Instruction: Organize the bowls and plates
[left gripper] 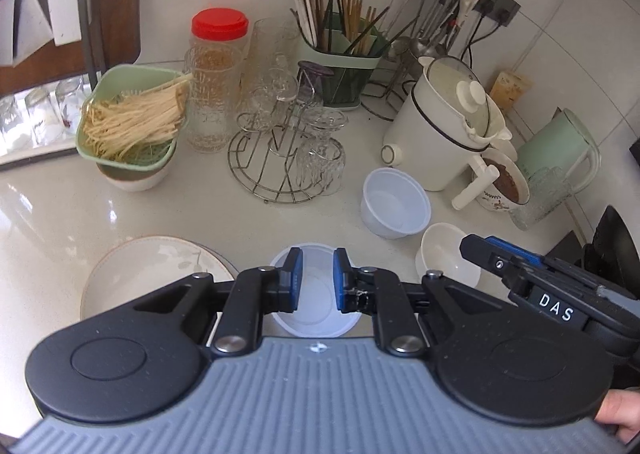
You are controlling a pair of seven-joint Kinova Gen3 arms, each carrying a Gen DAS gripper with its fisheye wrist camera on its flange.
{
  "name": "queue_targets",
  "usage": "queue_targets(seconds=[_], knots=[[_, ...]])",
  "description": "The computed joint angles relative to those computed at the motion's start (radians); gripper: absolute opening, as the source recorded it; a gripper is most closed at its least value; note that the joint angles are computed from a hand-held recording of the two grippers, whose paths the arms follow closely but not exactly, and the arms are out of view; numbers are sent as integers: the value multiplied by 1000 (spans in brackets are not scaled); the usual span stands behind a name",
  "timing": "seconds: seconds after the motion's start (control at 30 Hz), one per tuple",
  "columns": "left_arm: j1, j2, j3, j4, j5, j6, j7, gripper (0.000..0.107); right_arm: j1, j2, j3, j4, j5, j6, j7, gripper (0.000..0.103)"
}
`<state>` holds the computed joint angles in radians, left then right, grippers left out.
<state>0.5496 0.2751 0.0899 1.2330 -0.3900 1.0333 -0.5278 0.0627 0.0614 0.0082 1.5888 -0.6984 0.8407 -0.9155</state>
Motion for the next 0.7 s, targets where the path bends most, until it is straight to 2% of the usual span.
queue_targets(seconds=[0.43,0.7], knots=[[-61,-26,16,47,75,-113,-149,17,-57,-56,1,48,138,-103,-193,31],[-112,-13,31,51,182,-161,-296,17,-91,-88,-2,75,276,-150,-355,31]])
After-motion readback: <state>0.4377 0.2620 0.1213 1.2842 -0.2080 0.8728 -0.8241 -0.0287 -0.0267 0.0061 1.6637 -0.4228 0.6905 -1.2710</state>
